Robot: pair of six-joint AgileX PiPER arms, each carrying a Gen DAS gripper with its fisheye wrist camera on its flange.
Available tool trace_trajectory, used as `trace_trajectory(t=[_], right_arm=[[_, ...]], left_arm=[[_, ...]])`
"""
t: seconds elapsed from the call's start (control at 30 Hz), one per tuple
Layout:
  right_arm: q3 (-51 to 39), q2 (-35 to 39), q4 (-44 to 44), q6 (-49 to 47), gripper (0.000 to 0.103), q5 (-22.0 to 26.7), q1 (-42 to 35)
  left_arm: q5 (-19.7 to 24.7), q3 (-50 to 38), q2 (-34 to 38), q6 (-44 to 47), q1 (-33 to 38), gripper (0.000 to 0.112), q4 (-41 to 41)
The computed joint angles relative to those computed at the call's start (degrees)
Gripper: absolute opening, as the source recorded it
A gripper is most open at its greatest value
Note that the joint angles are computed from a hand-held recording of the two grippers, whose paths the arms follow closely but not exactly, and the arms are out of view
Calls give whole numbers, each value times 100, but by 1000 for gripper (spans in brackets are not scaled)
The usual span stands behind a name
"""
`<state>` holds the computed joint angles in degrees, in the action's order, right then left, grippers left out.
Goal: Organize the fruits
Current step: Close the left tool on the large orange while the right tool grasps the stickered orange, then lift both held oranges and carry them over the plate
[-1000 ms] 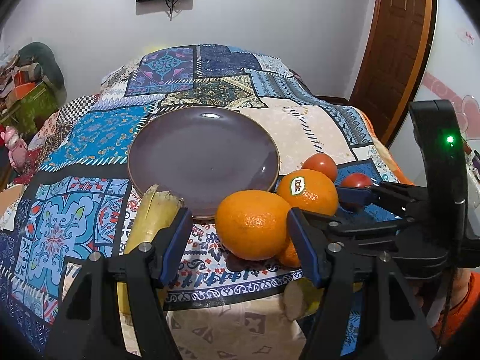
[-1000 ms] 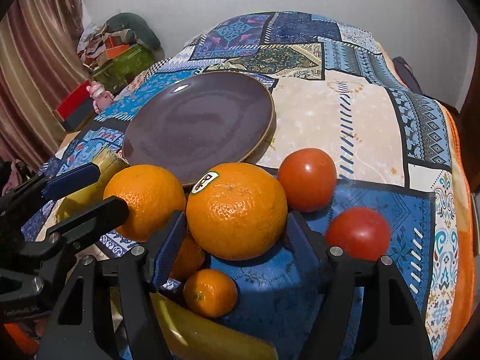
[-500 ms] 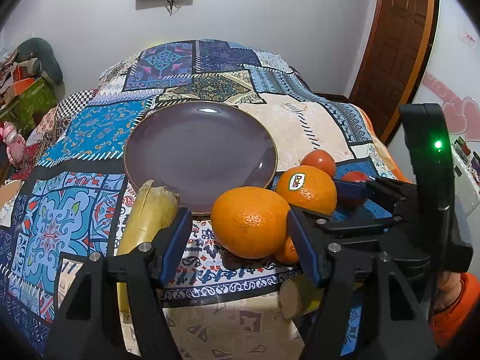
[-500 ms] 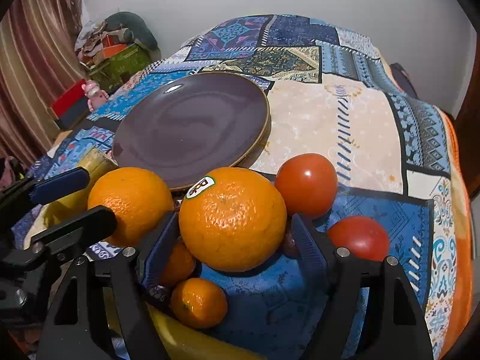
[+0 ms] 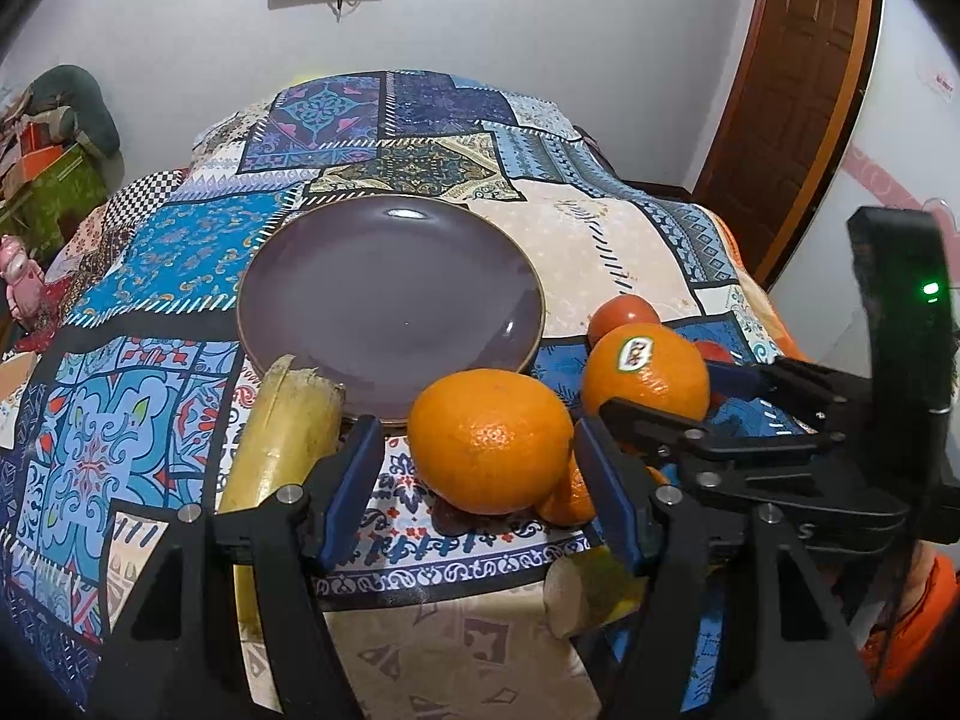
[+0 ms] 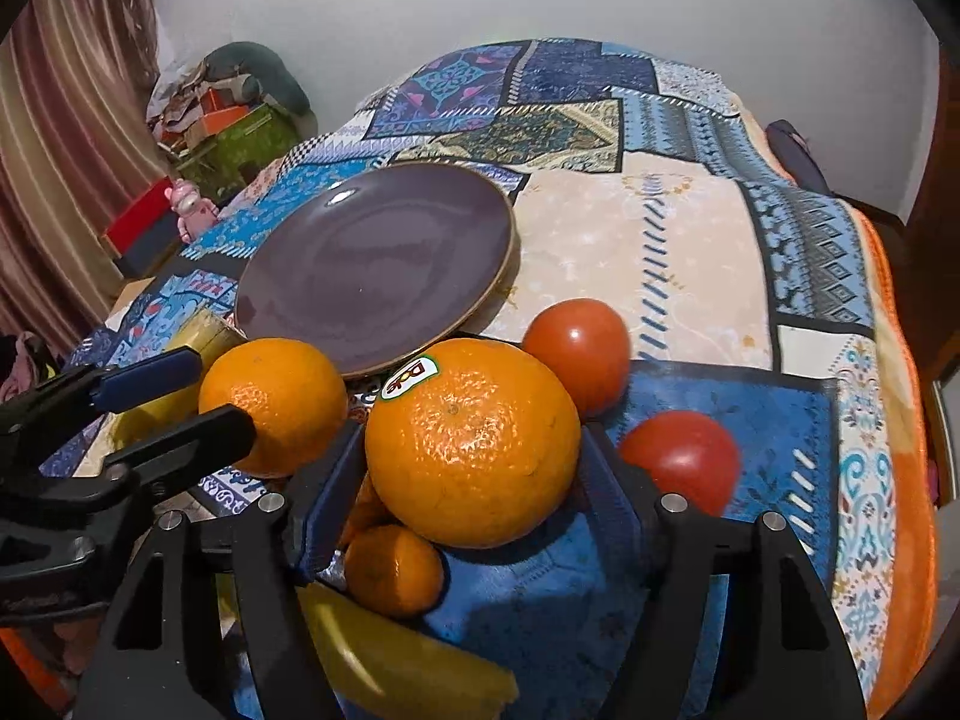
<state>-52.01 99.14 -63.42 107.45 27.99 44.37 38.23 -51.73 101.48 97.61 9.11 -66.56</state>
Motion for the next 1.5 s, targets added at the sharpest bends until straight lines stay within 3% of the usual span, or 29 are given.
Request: trace_trajectory(t=[0.13,0.53,0.77,1.17,1.5], right_arm=[[74,-121,-44,80,68,181,61],[337,-274,-472,628,68,-22,28],[373,-288,-599,784,68,-87,30],[313,-359,-544,654,68,19,83],[-145,-342,-275,-23,68,203,50]], left_arm=[[-134,-3,69,-63,-158,65,99],[-439,-436,489,-1079,-582,66,791],[-710,-361,488,-983,-751,66,640],[-557,-234,297,-705,-576,66,420],[98,-600,-52,-1004,-71,65,535]])
